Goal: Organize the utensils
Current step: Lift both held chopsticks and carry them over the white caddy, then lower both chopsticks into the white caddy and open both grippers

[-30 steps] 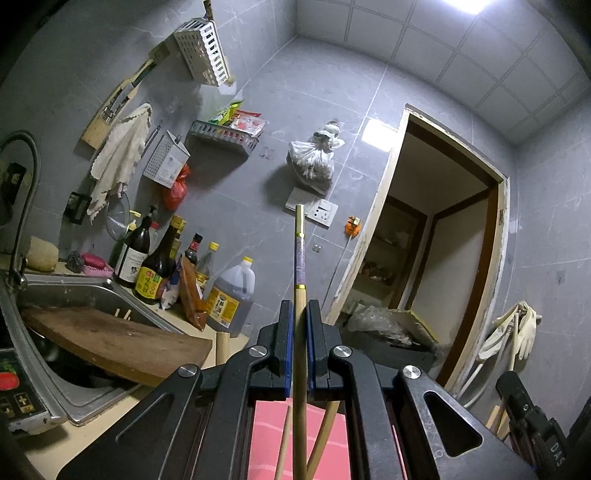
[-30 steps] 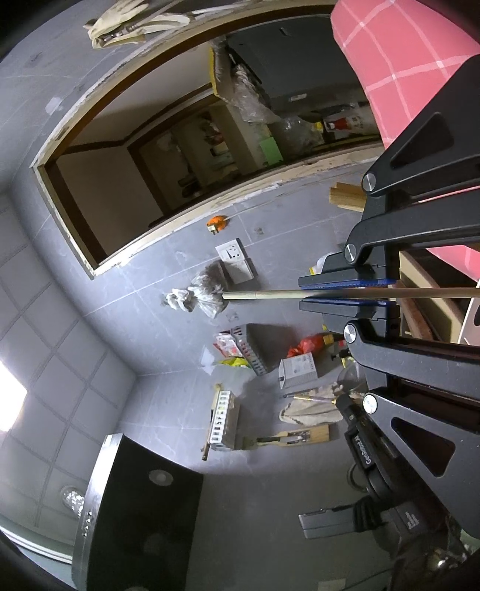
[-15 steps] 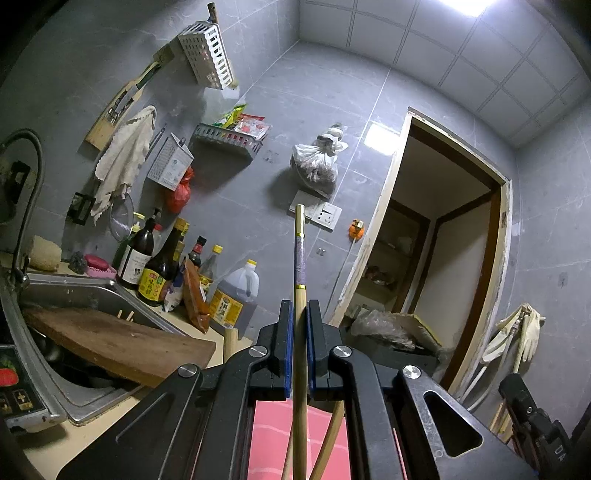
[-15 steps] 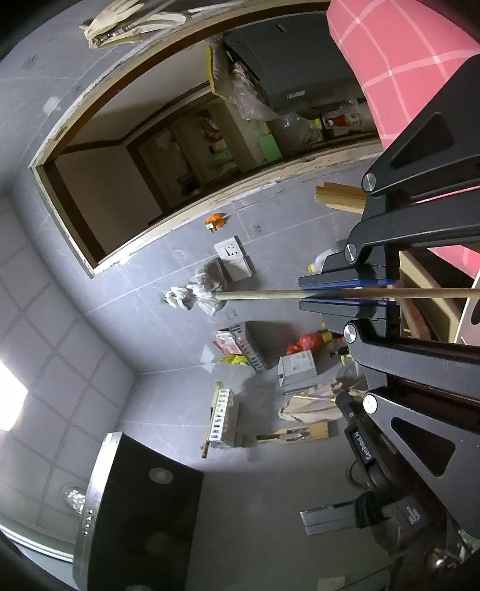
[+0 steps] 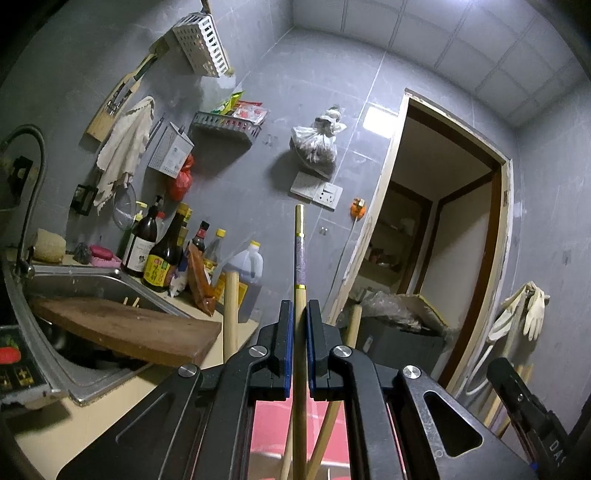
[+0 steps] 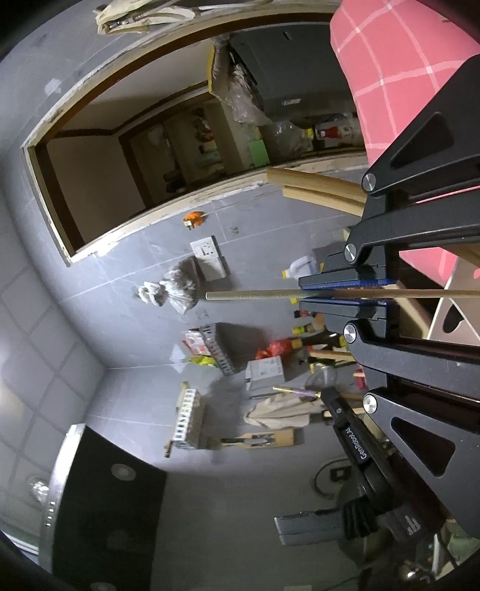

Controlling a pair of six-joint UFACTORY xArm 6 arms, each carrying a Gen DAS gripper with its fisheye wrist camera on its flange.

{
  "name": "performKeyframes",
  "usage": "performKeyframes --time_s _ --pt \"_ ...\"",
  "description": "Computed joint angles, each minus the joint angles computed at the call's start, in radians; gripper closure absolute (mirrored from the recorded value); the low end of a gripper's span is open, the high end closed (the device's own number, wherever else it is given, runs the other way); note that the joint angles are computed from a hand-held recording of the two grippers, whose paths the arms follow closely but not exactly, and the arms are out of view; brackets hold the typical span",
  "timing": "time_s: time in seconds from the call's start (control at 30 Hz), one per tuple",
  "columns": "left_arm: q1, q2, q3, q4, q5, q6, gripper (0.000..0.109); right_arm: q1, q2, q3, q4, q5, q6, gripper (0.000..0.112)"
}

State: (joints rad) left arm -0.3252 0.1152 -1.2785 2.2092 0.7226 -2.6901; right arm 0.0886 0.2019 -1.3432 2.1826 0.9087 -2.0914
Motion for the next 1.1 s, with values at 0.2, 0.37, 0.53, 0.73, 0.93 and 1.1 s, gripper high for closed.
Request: performKeyframes --time_s 0.2,0.37,0.53,0.73,0.93,1.1 --pt "-0.020 0.013 0.008 -0.015 -0.008 0.040 0.104 0.018 0.004 -0.009 -0.048 -0.065 0.012 0.109" --pt "-0.017 0.017 0.015 -0.012 -0.057 0.036 0.104 0.027 0.004 -0.006 -0.072 -0.092 0.020 0.109" --pt "-0.021 0.020 0.019 -0.022 -0.081 0.057 0.103 0.035 -0.001 -0.001 -0.085 -0.113 0.022 0.109" --pt "-0.014 0.023 0.023 -0.029 -0.118 0.050 0.103 0.043 0.002 -0.006 -0.098 -0.136 0.029 0.109" --pt "-0.010 0.017 0.031 -0.027 -0.133 0.042 0.103 0.047 0.001 -0.004 -0.103 -0.148 0.029 0.108" --pt "-0.013 0.009 0.040 -0.026 -0.135 0.035 0.103 0.048 0.000 -0.002 -0.101 -0.150 0.022 0.108"
